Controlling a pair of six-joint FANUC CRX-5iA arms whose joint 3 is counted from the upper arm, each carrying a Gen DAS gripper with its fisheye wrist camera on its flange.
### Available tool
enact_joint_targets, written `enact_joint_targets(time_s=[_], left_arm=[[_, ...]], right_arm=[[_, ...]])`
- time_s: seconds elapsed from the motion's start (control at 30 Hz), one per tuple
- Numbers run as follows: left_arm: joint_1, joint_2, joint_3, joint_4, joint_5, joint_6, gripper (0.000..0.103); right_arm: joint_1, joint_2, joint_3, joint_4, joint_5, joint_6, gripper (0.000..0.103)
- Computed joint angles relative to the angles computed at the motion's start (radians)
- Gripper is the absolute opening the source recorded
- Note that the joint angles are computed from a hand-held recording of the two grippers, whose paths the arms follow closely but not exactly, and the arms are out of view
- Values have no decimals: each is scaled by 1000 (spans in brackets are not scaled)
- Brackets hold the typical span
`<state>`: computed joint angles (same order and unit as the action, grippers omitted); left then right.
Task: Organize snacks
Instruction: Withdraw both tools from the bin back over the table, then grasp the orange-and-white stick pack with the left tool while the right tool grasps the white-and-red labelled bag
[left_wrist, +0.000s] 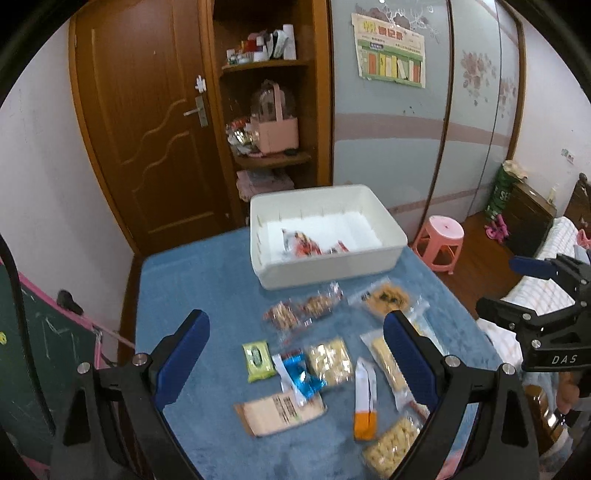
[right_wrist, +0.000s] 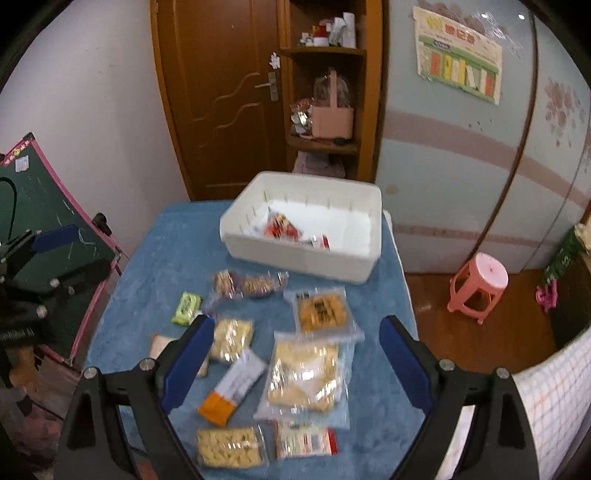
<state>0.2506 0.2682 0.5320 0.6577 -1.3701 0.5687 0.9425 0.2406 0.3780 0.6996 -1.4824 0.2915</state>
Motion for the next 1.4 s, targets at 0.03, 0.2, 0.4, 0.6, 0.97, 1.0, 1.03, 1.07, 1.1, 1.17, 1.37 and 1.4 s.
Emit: enact_joint_targets(time_s=[0.03,0.2,0.4,0.6,0.97,1.0,1.03,1.07,1.1,1.17,1.37,1.4], left_arm=[[4,-11,-27,4,5,-9,95],[14,-67,-180,3,21,-53,95],[-19,-100,-306,-78,59,-44,95],[-67,-97,-366,-154,112,-17,95],[-153,-55,-379,-259,122,50,95],[-157,-49,-373,-265,120,57,95],[-161,-40,-365,-274,118,67,95],[-164,-31,-354,-281,115,76,95],[-167,-22,-346,-289,113,86,95],[-170,-6,-329,-303,106,107,95],[-182,53,-269,-331,38,154,90],[-186,60,-263,-336,26,156,89]], right_arm=[[8,-13,-28,-2,4,-21,92],[42,-80,-181,-47,37,-126,92],[49,-124,-299,-160,78,-192,92],[59,-161,-402,-224,116,-242,92],[10,-185,-486,-353,261,-197,92],[6,-181,-485,-362,268,-187,92],[2,-175,-482,-371,273,-174,92],[-2,-169,-477,-376,276,-164,92],[-6,-160,-469,-382,278,-151,92],[-12,-140,-454,-386,274,-133,92],[-20,-87,-408,-373,245,-74,94],[-22,-82,-404,-373,244,-70,94]])
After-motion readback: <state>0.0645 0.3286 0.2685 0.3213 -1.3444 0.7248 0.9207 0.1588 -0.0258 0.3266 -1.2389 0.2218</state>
